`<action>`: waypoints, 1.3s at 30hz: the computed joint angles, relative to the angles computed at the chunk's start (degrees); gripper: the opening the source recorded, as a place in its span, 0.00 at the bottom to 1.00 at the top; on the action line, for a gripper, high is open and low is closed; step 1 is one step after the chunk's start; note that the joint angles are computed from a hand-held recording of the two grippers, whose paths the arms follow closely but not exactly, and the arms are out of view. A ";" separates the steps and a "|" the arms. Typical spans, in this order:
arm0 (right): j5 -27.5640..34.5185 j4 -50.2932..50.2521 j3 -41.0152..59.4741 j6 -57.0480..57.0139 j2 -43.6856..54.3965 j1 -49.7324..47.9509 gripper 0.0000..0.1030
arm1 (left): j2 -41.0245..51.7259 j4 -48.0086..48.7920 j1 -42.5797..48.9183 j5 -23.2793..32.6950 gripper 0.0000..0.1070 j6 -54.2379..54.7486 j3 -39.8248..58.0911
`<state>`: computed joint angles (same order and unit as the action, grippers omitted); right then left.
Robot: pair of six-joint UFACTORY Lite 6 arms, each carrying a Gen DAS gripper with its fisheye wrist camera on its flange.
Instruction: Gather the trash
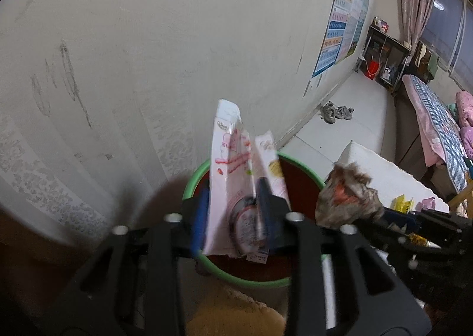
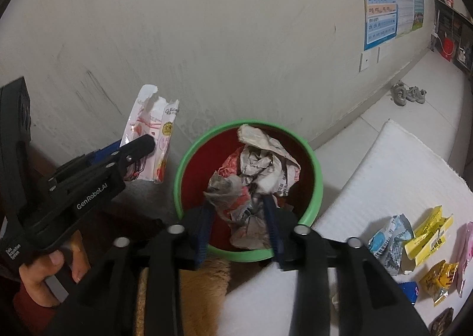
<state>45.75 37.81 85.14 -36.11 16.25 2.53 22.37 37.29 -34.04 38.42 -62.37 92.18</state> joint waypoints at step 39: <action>-5.18 -14.14 -6.23 -28.43 11.19 -61.04 0.67 | 8.86 -6.32 -23.42 8.38 0.65 -6.21 8.23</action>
<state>40.57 23.67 78.91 -64.54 27.44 -58.51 31.23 30.97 -57.46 46.80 -68.58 100.41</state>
